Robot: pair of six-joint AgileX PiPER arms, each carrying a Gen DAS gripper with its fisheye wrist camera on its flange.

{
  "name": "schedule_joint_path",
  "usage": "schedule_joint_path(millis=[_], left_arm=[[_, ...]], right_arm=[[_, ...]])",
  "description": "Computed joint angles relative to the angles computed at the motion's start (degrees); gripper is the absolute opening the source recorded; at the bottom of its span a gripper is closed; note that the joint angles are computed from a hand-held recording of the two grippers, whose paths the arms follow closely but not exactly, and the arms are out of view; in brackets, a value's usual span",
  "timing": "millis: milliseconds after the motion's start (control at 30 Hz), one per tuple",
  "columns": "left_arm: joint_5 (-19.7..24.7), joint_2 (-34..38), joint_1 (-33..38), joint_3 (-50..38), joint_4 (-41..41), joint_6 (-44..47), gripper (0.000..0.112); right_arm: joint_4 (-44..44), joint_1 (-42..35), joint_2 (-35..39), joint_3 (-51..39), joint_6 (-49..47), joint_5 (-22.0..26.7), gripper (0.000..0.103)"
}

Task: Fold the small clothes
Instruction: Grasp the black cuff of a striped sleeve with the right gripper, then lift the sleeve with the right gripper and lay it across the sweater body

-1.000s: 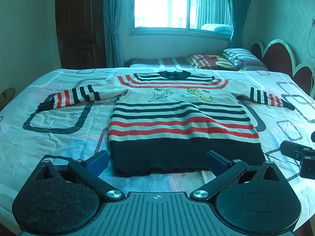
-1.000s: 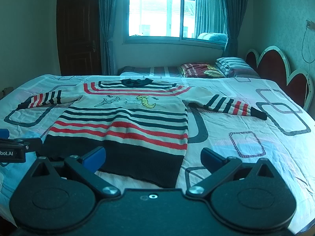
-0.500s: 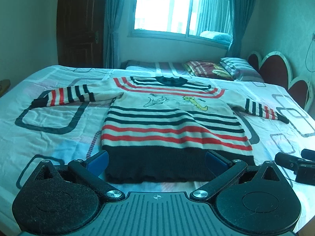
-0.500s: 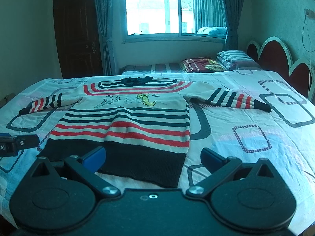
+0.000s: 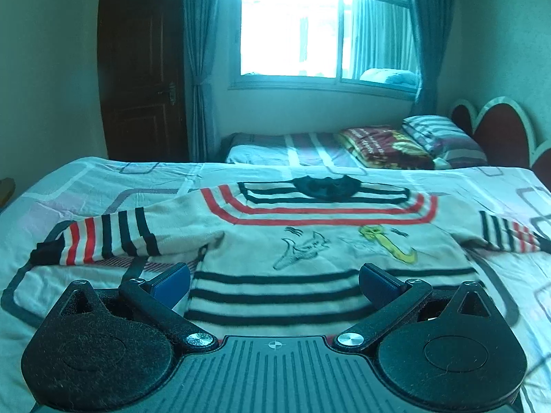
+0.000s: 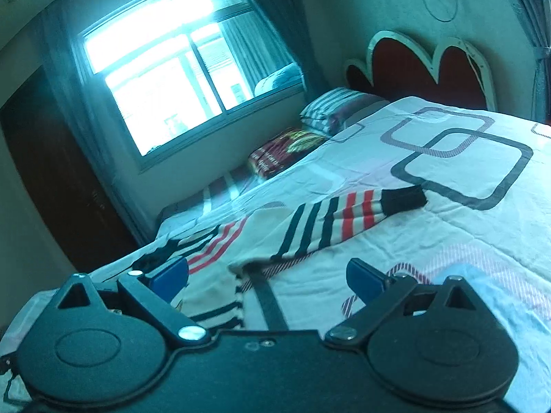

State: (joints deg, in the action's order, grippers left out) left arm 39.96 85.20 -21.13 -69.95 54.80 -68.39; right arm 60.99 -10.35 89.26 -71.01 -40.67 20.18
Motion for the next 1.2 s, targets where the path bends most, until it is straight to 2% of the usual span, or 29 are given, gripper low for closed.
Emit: schedule_joint_path(millis=[67, 167, 233, 333, 433, 533, 667, 867, 1067, 1133, 1200], left_arm=[[-2.5, 4.6, 3.1, -3.6, -1.5, 2.9, 0.103], [-3.5, 13.0, 6.7, -11.6, -5.9, 10.1, 0.103], [-3.9, 18.3, 8.8, -17.2, -9.0, 13.9, 0.103], [-1.1, 26.5, 11.4, -27.6, -17.8, 23.1, 0.103], [1.3, 32.9, 12.5, -35.5, -22.1, 28.0, 0.103], [2.9, 36.8, 12.7, -40.6, -23.5, 30.5, 0.103], [3.8, 39.5, 13.5, -43.9, -25.4, 32.5, 0.103], [4.7, 41.5, 14.9, -46.2, -27.1, 34.2, 0.103], [4.5, 42.2, 15.9, -46.1, -27.9, 34.5, 0.103], [5.3, 42.8, 16.4, -46.8, -28.4, 34.4, 0.103], [6.0, 43.5, 16.9, -47.5, -28.8, 34.6, 0.103]], right_arm=[[-4.7, -0.9, 7.0, -7.0, 8.1, 0.3, 0.065], [-9.4, -1.8, 16.7, -16.3, 18.0, -0.1, 0.065], [-13.8, -2.6, 23.9, -24.0, 27.6, 1.9, 0.065], [-18.9, -3.5, 33.3, -34.8, 39.5, 4.8, 0.065], [-24.3, -3.9, 40.8, -44.1, 49.4, 7.8, 0.062], [-23.7, -3.6, 44.3, -47.5, 49.7, 7.0, 0.061], [-27.4, -2.7, 47.2, -52.9, 52.5, 7.7, 0.062], [-30.5, -2.1, 51.7, -61.4, 56.2, 10.1, 0.062], [-22.8, -2.1, 49.5, -56.1, 48.5, 7.8, 0.061], [-21.8, -2.5, 50.7, -58.0, 48.5, 8.3, 0.056], [-20.9, -3.5, 52.5, -60.5, 50.7, 9.3, 0.037]])
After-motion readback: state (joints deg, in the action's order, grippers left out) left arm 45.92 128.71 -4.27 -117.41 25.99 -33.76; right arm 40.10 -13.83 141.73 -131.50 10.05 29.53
